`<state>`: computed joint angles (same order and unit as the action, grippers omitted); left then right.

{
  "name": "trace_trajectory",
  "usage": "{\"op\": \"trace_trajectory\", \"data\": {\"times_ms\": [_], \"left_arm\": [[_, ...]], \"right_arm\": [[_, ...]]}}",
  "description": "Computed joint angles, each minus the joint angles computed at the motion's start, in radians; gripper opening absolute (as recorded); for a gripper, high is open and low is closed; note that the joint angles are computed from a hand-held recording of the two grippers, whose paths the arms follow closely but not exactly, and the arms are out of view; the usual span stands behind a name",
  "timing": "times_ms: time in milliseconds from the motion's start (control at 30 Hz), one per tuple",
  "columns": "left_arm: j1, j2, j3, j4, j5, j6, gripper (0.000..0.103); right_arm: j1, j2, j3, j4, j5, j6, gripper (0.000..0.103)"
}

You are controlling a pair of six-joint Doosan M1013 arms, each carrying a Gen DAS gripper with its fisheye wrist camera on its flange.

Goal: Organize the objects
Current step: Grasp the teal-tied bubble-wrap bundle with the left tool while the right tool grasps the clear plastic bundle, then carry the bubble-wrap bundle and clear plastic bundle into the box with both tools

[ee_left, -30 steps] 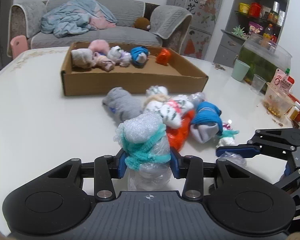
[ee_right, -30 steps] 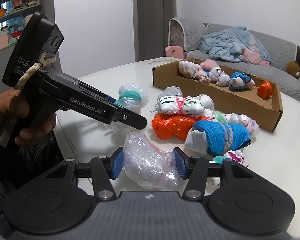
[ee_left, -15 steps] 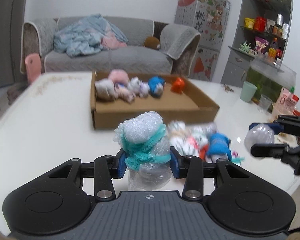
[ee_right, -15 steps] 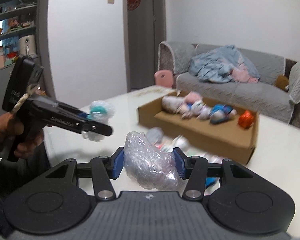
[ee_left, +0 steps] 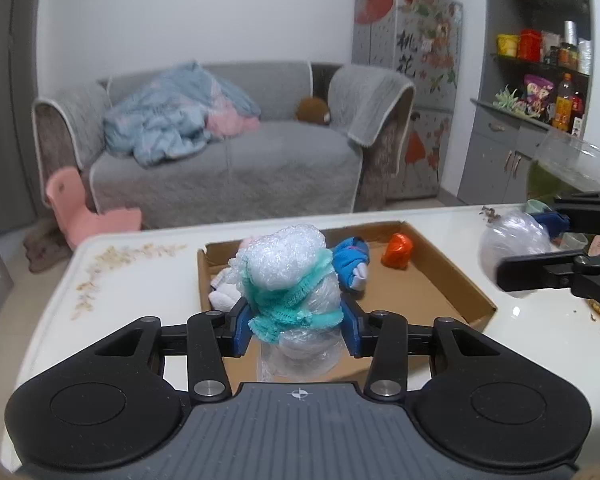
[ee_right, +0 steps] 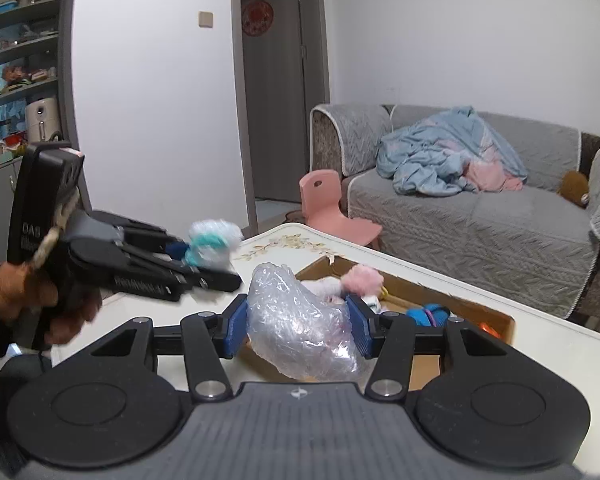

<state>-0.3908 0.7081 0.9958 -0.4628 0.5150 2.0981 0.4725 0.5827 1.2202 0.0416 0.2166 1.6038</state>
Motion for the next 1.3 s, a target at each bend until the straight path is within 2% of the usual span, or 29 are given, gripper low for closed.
{"op": "trace_trajectory", "data": {"times_ms": [33,200,333,367,400,467,633,667,967,1033,1100,1233,1300], "left_arm": [[0.0,0.02,-0.034,0.029,0.028,-0.03,0.051],[-0.003,0.122,-0.189,0.131,0.163,-0.14,0.05],[-0.007,0.177,-0.258,0.194,0.23,-0.188,0.05],[-0.008,0.189,-0.275,0.206,0.247,-0.196,0.047],[-0.01,0.201,-0.29,0.244,0.26,-0.226,0.049],[-0.007,0.221,-0.318,0.242,0.292,-0.237,0.05],[-0.006,0.24,-0.335,0.259,0.318,-0.242,0.05],[-0.007,0.236,-0.322,0.265,0.297,-0.232,0.051],[-0.018,0.241,-0.325,0.278,0.285,-0.192,0.052],[-0.018,0.241,-0.325,0.281,0.28,-0.196,0.056],[-0.018,0.24,-0.324,0.28,0.275,-0.199,0.066],[-0.019,0.242,-0.331,0.275,0.28,-0.202,0.073],[-0.021,0.238,-0.326,0.281,0.276,-0.209,0.084]], "right_arm": [[-0.003,0.022,-0.038,0.046,0.034,-0.036,0.048],[-0.008,0.126,-0.205,0.026,0.189,-0.003,0.048],[-0.015,0.209,-0.329,0.023,0.326,0.034,0.048],[-0.017,0.229,-0.358,0.032,0.36,0.044,0.048],[-0.02,0.247,-0.384,0.04,0.391,0.055,0.048],[-0.025,0.271,-0.417,0.036,0.429,0.1,0.048],[-0.038,0.303,-0.458,0.069,0.469,0.169,0.048],[-0.04,0.312,-0.473,0.064,0.489,0.186,0.048],[-0.037,0.361,-0.565,0.075,0.605,0.23,0.05],[-0.035,0.369,-0.583,0.068,0.627,0.236,0.053],[-0.035,0.379,-0.605,0.062,0.649,0.25,0.057],[-0.035,0.374,-0.601,0.058,0.648,0.251,0.061],[-0.035,0.371,-0.602,0.056,0.651,0.243,0.063]]}}
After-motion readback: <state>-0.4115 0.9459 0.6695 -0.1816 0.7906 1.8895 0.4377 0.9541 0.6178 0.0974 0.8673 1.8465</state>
